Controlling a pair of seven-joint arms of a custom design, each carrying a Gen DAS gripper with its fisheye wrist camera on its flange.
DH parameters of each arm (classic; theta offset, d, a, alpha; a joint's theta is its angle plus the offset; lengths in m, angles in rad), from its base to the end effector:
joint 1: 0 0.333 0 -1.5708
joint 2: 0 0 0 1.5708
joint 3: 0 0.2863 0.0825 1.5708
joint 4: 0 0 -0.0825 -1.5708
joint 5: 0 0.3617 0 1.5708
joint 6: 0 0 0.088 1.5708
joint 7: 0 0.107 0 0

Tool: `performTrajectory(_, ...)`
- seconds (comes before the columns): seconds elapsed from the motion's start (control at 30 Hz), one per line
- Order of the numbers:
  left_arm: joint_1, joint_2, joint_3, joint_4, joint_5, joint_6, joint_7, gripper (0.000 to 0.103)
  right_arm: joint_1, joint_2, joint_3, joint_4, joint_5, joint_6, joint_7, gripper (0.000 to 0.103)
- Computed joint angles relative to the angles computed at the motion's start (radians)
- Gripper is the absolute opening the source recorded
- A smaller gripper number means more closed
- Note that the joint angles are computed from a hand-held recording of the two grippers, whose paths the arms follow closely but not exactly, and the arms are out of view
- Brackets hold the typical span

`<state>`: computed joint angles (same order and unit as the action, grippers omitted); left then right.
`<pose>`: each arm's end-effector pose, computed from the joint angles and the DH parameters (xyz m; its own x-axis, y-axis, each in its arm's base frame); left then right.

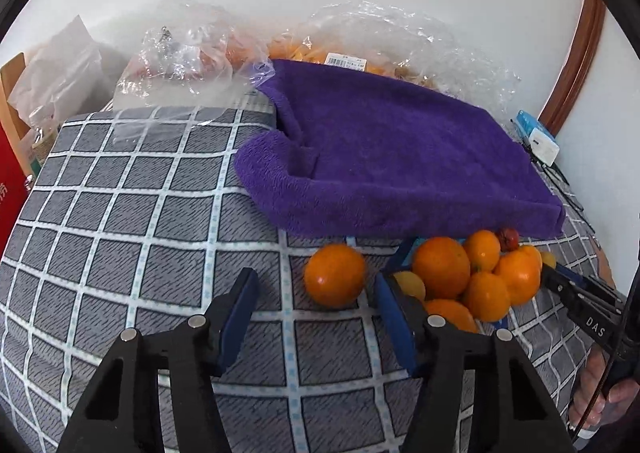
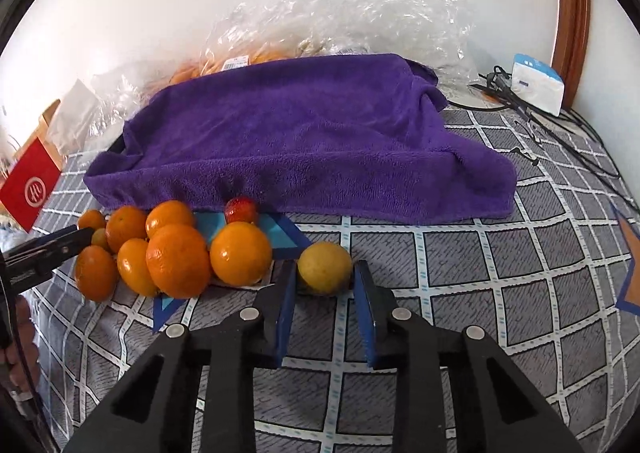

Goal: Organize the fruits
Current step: 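Grasp the yellow fruit with right tool while left tool grasps a tangerine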

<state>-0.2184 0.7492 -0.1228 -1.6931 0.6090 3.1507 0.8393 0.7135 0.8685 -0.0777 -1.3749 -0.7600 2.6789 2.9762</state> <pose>0.6260 -0.2617 0.2356 -0.2132 -0.9628 0.1661 -0.7706 0.0611 -0.6344 0.5627 0.4589 0.2276 -0.0775 -0.9924 -0.0951 -0.7869 0.1194 -0.6054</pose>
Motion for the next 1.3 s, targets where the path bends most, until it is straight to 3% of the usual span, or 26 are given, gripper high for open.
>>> performTrajectory(0.13,0.034,0.037,-0.045,0.032,-0.001,0.025,0.037,0.032,0.004,-0.010,-0.013,-0.022,-0.011,0.029,0.038,0.028)
performTrajectory(0.17,0.046,0.046,-0.064,0.040,-0.013,0.017,0.059,0.031,0.004,-0.012,-0.015,-0.027,-0.014,0.035,0.047,0.028)
performTrajectory(0.37,0.017,0.030,-0.020,0.010,-0.008,0.083,0.027,0.030,0.010,-0.021,-0.030,-0.046,-0.043,0.067,0.091,0.028)
performTrajectory(0.53,-0.060,-0.011,0.081,-0.037,0.008,0.121,-0.018,0.030,0.030,-0.041,-0.052,-0.072,-0.091,0.082,0.142,0.028)
performTrajectory(0.63,-0.049,-0.056,0.079,-0.086,0.019,0.121,-0.029,0.030,0.023,-0.064,-0.038,-0.098,-0.094,0.069,0.144,0.028)
performTrajectory(0.77,-0.075,-0.122,0.127,-0.145,0.025,0.141,-0.059,0.030,0.034,-0.117,-0.049,-0.150,-0.135,0.062,0.192,0.028)
performTrajectory(0.9,-0.030,-0.160,0.080,-0.152,0.026,0.124,-0.062,0.030,0.031,-0.160,-0.046,-0.165,-0.180,0.034,0.221,0.028)
performTrajectory(1.03,-0.077,-0.181,0.125,-0.123,0.035,0.115,-0.077,0.030,0.011,-0.185,-0.029,-0.145,-0.200,-0.002,0.209,0.028)
performTrajectory(1.2,-0.034,-0.160,0.057,-0.047,0.041,0.074,-0.051,0.031,-0.009,-0.185,-0.013,-0.095,-0.199,-0.047,0.170,0.028)
performTrajectory(1.3,0.018,-0.122,-0.027,0.021,0.029,0.031,0.003,0.030,-0.017,-0.174,-0.011,-0.060,-0.194,-0.058,0.152,0.028)
